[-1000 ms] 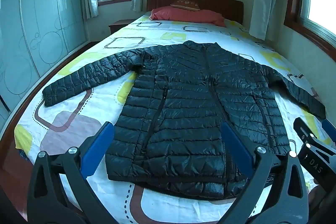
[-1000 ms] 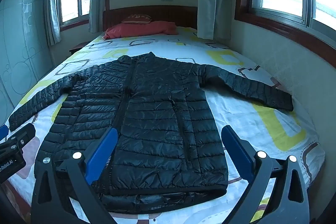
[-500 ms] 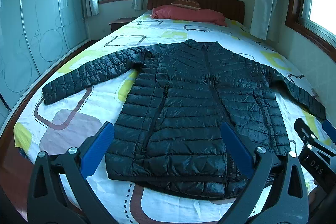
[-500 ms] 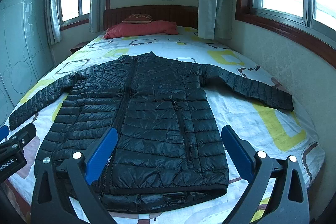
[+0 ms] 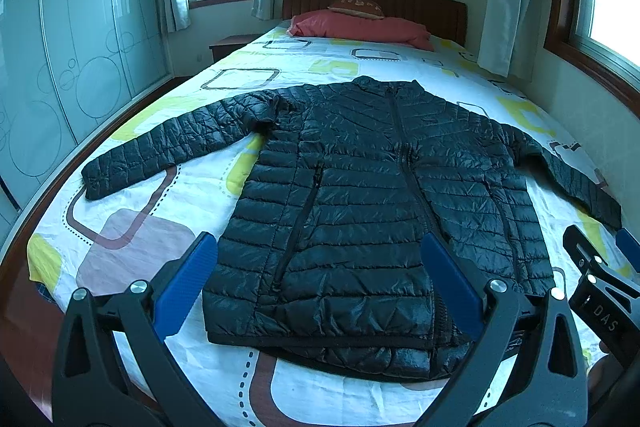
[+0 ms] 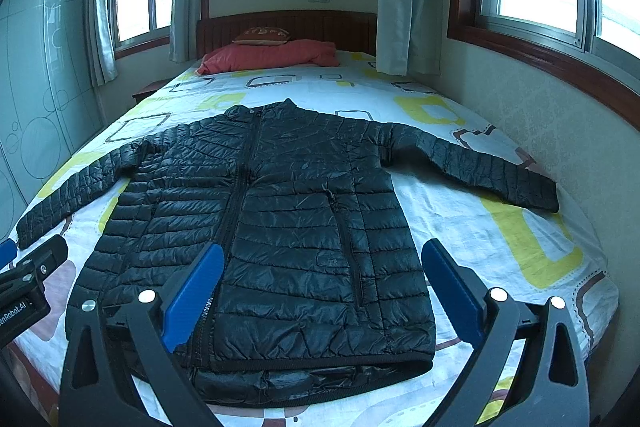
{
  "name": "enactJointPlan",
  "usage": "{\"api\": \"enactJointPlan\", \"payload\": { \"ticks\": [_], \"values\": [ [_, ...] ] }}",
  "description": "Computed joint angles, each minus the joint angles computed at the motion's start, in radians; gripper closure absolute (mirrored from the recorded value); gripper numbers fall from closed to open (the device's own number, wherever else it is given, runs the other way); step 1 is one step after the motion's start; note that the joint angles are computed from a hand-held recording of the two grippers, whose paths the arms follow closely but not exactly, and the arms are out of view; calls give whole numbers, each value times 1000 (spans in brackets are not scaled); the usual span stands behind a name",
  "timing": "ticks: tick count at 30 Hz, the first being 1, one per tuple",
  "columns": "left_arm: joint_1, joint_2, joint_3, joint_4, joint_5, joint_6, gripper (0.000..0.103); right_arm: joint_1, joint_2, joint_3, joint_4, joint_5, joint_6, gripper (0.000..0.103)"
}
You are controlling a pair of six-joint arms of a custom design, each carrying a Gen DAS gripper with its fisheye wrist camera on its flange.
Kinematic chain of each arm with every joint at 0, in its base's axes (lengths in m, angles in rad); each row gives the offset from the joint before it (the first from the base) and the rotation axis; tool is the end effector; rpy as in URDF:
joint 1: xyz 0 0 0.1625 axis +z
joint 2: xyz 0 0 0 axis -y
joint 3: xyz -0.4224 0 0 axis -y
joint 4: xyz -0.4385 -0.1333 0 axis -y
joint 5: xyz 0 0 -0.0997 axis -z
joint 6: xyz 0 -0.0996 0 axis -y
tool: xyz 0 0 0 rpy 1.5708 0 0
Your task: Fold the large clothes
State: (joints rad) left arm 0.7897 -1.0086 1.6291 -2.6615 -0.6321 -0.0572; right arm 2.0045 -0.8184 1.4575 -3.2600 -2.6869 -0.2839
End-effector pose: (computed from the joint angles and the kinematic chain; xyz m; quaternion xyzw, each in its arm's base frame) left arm -0.3393 -0.6457 0.2576 0.2086 0.8484 -0.3688 0.3172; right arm 0.3458 -0.6423 0.2740 0.0092 -0.7805 0.4583 0.4251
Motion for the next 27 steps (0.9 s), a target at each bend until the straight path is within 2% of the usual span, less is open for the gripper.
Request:
{"api": "enactJointPlan", "payload": {
  "ticks": [27],
  "values": [
    [1, -7, 7, 33, -2, -27, 2, -4, -1, 2, 12, 4, 5, 5]
  ]
}}
